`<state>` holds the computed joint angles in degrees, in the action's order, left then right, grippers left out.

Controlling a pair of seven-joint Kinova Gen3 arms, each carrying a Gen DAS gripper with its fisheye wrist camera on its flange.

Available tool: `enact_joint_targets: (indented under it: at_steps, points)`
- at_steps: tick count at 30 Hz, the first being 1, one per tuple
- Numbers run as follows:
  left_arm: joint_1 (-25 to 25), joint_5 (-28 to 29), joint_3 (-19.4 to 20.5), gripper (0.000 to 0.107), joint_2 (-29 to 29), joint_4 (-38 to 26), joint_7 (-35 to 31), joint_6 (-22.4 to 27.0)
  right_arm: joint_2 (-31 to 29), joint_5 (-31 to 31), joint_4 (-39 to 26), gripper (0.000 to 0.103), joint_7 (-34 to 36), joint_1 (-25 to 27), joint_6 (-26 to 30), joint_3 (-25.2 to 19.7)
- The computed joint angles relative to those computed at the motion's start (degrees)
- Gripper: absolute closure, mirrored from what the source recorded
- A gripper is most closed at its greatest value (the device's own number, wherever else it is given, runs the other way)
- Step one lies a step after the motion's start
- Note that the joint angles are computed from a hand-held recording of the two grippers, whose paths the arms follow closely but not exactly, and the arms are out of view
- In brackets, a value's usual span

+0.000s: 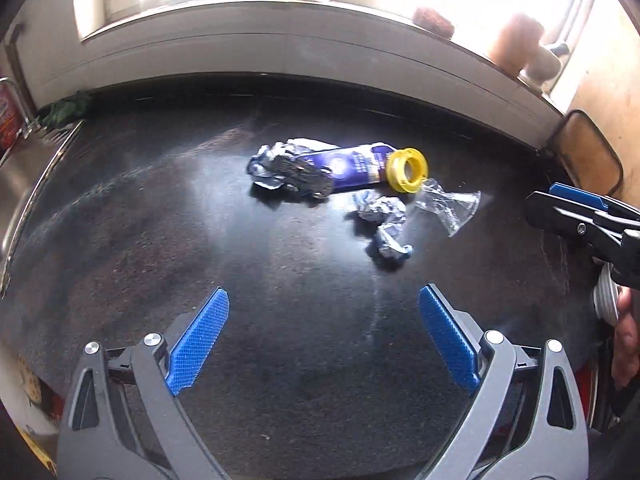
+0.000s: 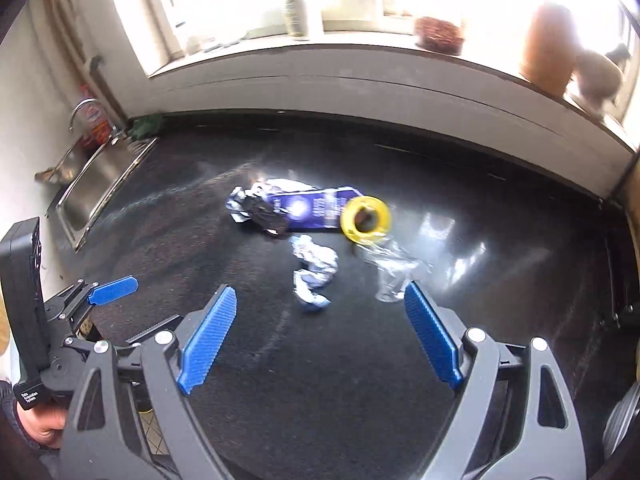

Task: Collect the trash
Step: 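Swing both tools back over the countertop, then grasp the crumpled foil with the left tool while the right tool grasps the clear plastic cup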

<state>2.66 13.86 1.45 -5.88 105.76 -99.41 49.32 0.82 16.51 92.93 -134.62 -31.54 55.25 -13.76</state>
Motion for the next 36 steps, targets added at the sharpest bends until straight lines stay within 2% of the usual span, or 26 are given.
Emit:
enact_joint_targets:
  at_steps: [4,10,19,21,23,28,31,32,33,34,35,36]
  points:
    - [2.97,-3.95,3.86,0.014,2.37,-2.12,3.74,0.03,-4.3,-2.86,6.12,0.02,1.15,3.26,-1.28,1.61]
    - [5.49,-7.26,4.9,0.014,6.05,-4.06,9.47,0.09,-4.74,-6.19,7.98,0.02,7.68,6.44,-2.71,1.87]
    - [6.79,-10.78,4.47,0.014,15.66,-7.14,14.12,-3.3,3.74,-10.83,5.23,0.02,22.19,8.7,-6.68,4.31]
    - [5.48,-7.99,4.59,0.014,18.07,-7.97,12.75,-3.84,6.68,-11.87,3.61,0.02,25.33,9.23,-6.74,4.93]
    - [5.82,-7.66,4.13,0.014,19.78,-8.65,13.41,-4.39,9.66,-13.53,1.64,0.02,28.7,9.96,-6.33,5.39]
    - [8.58,-11.41,3.69,0.014,21.93,-9.18,13.74,-7.56,15.07,-15.65,-2.09,0.02,33.99,10.88,-4.98,6.23]
    - [8.16,-10.96,4.6,0.015,22.18,-8.58,12.1,-10.3,17.29,-17.3,-3.81,0.028,36.72,11.68,-3.95,6.41]
    - [8.88,-11.92,4.31,0.016,22.36,-8.74,12.58,-10.55,17.66,-17.81,-4.01,0.041,37.74,11.91,-3.44,6.34]
    - [9.43,-12.77,4.21,0.019,22.5,-8.96,12.69,-10.64,18.01,-18.16,-4.2,0.045,38.57,12.02,-3.01,6.35]
    - [10.19,-13.9,4.04,0.033,22.52,-9.08,12.97,-10.95,17.57,-18.54,-3.68,0.047,39.35,12.24,-3.51,6.34]
    - [11.39,-15.75,3.66,0.057,22.53,-9.36,13.67,-10.92,17.27,-18.74,-3.49,0.05,39.95,12.3,-3.55,6.39]
    - [12.17,-16.79,3.33,0.066,22.61,-9.97,13.48,-10.13,16.81,-19.31,-3.22,0.051,40.77,12.62,-3.47,6.31]
